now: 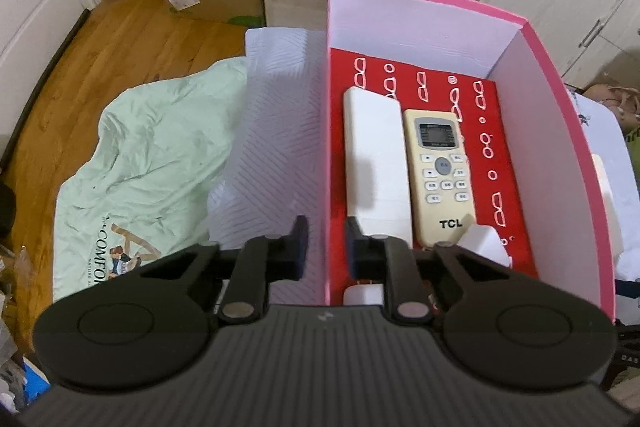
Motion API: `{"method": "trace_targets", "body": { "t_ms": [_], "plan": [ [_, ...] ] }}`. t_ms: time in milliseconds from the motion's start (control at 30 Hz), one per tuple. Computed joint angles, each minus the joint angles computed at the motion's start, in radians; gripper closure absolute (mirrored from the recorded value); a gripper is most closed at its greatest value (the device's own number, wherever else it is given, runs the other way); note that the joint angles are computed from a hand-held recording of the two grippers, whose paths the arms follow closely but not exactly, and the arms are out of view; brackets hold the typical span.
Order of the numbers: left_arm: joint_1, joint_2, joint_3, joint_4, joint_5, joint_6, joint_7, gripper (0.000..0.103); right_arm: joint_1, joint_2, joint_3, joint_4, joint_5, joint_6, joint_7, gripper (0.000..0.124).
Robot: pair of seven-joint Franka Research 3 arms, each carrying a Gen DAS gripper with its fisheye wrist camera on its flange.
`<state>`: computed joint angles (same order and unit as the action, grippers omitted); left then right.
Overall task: Organize rigid objects
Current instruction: 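Move the right gripper to the white plug charger and grasp it, then carry the plug charger into the pink box and open the right gripper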
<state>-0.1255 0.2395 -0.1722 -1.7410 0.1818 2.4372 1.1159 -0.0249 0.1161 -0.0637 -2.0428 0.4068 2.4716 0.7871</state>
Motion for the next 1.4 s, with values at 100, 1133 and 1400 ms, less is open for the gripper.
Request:
{"method": "trace_targets", "body": {
  "t_ms": [100,1133,1400],
  "plan": [
    [-0.003,0.002,0.000,0.002,0.007,0.003,0.001,0.093,0.008,0.006,0.000,-0.008,-0.041,0.014,0.018,0.065],
    [0.002,-0.017,0.005,-0.039,0.032,0.082,-0.048,0.099,0.083,-0.133,0.025,0.002,0.722,-0.075,-0.615,0.066],
    [0.018,-0.023,-0.002,-0.054,-0.012,0.106,-0.003,0.099,0.140,-0.011,0.074,0.058,0.489,0.148,-0.488,0.066]
  ]
}}
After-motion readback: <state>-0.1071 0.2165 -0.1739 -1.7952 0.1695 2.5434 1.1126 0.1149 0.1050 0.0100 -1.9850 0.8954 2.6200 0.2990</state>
